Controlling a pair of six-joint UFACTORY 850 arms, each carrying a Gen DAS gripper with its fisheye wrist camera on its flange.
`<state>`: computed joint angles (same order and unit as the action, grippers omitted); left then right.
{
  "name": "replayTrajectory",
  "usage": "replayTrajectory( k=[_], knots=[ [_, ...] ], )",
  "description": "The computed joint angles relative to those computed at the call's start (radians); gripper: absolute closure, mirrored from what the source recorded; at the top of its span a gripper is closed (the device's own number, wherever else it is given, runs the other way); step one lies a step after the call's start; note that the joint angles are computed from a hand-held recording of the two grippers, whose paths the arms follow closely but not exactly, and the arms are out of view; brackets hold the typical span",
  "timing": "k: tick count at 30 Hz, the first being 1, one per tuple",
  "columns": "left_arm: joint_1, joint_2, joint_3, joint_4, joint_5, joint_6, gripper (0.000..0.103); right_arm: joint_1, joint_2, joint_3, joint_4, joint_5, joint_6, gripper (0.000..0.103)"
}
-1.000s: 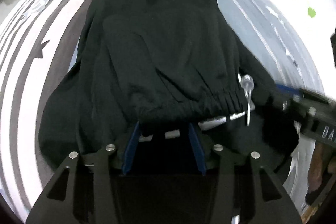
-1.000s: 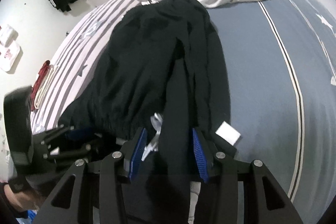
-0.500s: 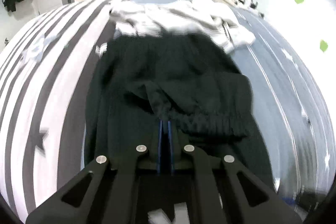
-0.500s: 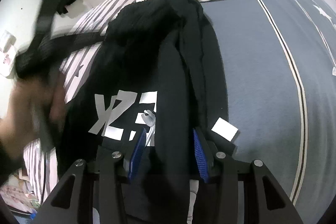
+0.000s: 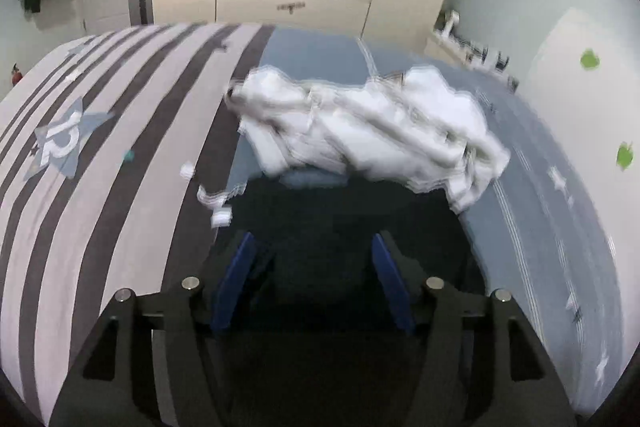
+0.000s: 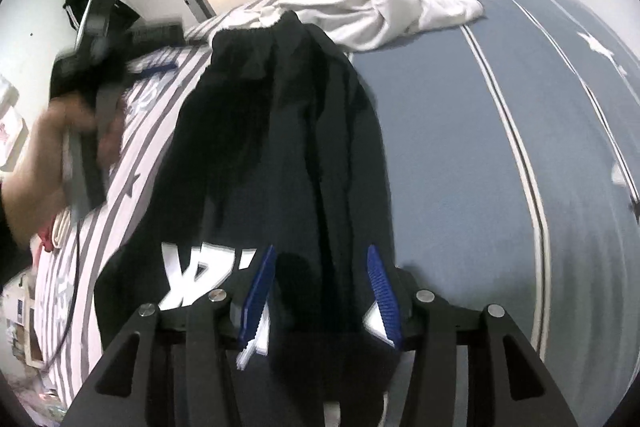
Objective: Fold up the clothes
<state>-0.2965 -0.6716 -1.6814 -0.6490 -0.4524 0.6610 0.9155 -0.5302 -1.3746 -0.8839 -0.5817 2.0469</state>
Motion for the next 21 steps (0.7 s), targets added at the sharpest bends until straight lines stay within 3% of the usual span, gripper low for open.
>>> replayTrajectory(
  k=[3,5,6,8,11,13,17,21],
  knots=[
    [0.008,-0.003,0.029,-0.055,-0.025,0.105,0.045,-0.044,-0.049,-0.068,-0.049,0.018,-0.042,0.058],
    [-0.003,-0.021,0.017,-0.013,-0.010,0.114,0.055,-0.080,-0.088,-0.124,-0.066,0.057,-0.093,0.058],
    [-0.009,-0.040,-0.004,0.036,-0.002,0.087,0.062,-0.098,-0.109,-0.154,-0.069,0.079,-0.123,0.058],
    [-0.018,-0.095,-0.074,0.155,-0.006,-0.013,0.064,-0.133,-0.161,-0.223,-0.011,0.113,-0.248,0.059],
    [-0.010,-0.181,-0.197,0.234,-0.067,-0.121,0.065,-0.183,-0.263,-0.354,0.177,0.083,-0.496,0.059],
    [0.014,-0.233,-0.282,0.187,-0.161,-0.151,0.065,-0.210,-0.316,-0.420,0.262,0.060,-0.603,0.062],
    [0.059,-0.284,-0.370,0.051,-0.303,-0.139,0.065,-0.248,-0.327,-0.414,0.304,0.086,-0.622,0.065],
    [0.053,-0.214,-0.290,0.039,-0.242,-0.034,0.065,-0.245,-0.261,-0.338,0.081,0.132,-0.383,0.065]
  ],
)
